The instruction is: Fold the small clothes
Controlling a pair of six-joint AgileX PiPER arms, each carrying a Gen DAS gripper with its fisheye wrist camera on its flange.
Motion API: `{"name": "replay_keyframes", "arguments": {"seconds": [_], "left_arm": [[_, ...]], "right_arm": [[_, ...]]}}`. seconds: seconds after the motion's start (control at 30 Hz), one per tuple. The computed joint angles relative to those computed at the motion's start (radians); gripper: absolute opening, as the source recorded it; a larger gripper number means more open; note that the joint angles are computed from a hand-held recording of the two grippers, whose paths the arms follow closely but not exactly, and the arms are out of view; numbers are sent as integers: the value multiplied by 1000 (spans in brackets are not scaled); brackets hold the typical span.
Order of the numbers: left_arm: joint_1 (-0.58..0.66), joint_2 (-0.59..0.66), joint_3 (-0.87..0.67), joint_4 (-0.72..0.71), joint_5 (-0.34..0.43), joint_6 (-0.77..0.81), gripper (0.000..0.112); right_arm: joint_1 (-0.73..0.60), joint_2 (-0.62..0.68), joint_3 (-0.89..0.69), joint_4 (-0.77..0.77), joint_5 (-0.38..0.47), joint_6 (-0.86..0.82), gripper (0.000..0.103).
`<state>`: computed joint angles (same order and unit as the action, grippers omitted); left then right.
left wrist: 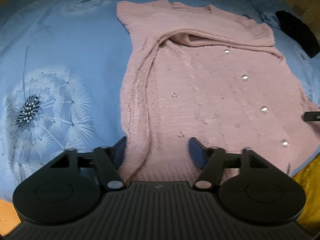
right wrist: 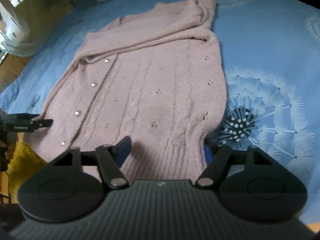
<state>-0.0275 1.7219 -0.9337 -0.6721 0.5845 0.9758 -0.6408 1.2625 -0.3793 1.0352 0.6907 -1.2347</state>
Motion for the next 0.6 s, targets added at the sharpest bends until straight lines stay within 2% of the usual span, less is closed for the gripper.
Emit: {"name": "replay_keyframes", "arguments": {"seconds": [0.1, 0.13, 0.2, 0.27, 0.4, 0.47, 0.5, 0.53, 0.57, 0.6], "left_arm": [[29, -21, 26, -54, 33, 55, 58], [37, -31, 35, -67, 42, 68, 58], [37, -49, 55, -64, 31, 79, 58], [33, -42, 61, -64, 10, 93, 59], [30, -16, 35, -56, 18, 62, 59], [21, -20, 41, -58, 0, 67, 55], [23, -25, 45, -62, -2, 71, 46], [34, -25, 43, -76, 10, 78, 29], [61, -9, 23, -106, 62, 89, 22], [88, 9, 3, -128, 119, 76, 19]], "right_arm": [[-9, 15, -2, 14, -6, -17, 49], [-25, 24, -10, 11, 11, -14, 39], [-73, 57, -22, 20, 61, -29, 30], [-106, 77, -17, 41, 85, -68, 29], [-110, 78, -12, 46, 89, -73, 29], [-107, 71, -8, 47, 85, -74, 29], [-109, 65, -4, 50, 85, -78, 28], [-115, 59, 2, 55, 89, -89, 22], [-126, 59, 4, 61, 99, -98, 20], [-144, 64, 5, 74, 116, -114, 18]]}}
